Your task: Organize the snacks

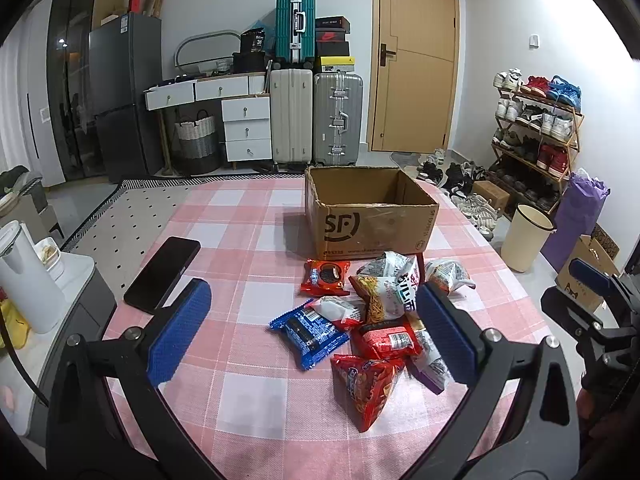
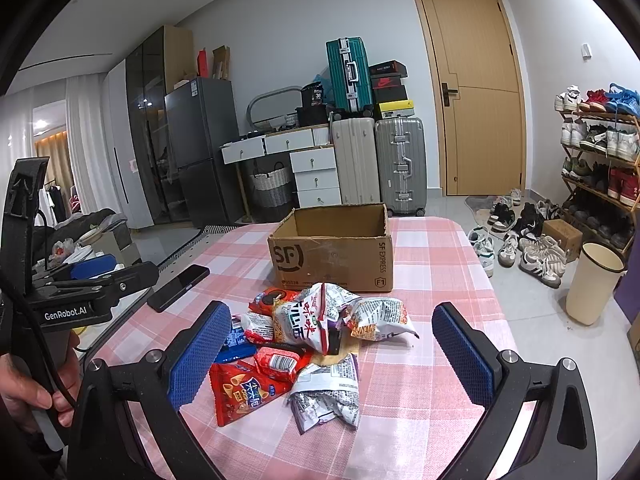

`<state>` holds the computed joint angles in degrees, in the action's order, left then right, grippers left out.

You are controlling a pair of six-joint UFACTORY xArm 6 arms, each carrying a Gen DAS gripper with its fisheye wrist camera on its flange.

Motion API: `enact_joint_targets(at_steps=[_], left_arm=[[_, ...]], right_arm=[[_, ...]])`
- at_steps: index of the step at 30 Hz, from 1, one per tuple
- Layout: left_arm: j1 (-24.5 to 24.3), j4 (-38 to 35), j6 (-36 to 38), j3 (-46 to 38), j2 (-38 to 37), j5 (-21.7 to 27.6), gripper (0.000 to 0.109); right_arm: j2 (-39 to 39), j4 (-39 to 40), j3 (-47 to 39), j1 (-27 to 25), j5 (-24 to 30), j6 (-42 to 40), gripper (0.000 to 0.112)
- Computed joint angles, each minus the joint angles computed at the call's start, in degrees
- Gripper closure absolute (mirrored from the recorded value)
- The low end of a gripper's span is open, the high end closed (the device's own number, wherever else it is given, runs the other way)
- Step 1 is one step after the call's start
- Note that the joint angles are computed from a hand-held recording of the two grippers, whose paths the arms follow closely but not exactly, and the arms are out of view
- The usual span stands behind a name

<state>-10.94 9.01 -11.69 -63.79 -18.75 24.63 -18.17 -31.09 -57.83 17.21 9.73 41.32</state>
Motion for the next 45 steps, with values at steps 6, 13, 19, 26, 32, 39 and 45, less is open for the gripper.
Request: enact_joint_targets(at_steps=[6,13,19,26,32,39,45], left_arm=[[-0.1,-0.3,0.3,0.3,-0.2,-0.1,0.007],[-0.5,-1.3,1.0,0.7,-0.5,0.1,0.007],[-0.8,-1.8,1.1,1.2,-0.9,0.0,0.007],[-0.9,-13.1,10.0,1.2,-0.3,1.6,0.007],[-1.0,-29.1,23.3,2.4,0.5,3.8,0.007],[-1.8,-30.4,25.8,3.4,4.3,4.7,0.007],[-2.1,-32.1,28.6,2.6,8.0,4.7,0.007]], right_arm=[[-0.4,-0.4,0.3,0.3,0.4,0.7,0.01],[-0.4,0.1,0.5,0.2,0.1,0.6,0.01],[-0.2,0.9,0.8,0.2,-0.4,0.2,0.01],[-0.3,1.7,1.4,0.1,-0.7,-0.3,0.01],[-0.3,4.3,2.6,-0.2,-1.3,-1.8,0.01],[0.4,8.9,3.4,-0.3,-1.6,-5.6,0.01],[1.6,10.3,4.0,-0.7,-1.9,-7.4,0.01]])
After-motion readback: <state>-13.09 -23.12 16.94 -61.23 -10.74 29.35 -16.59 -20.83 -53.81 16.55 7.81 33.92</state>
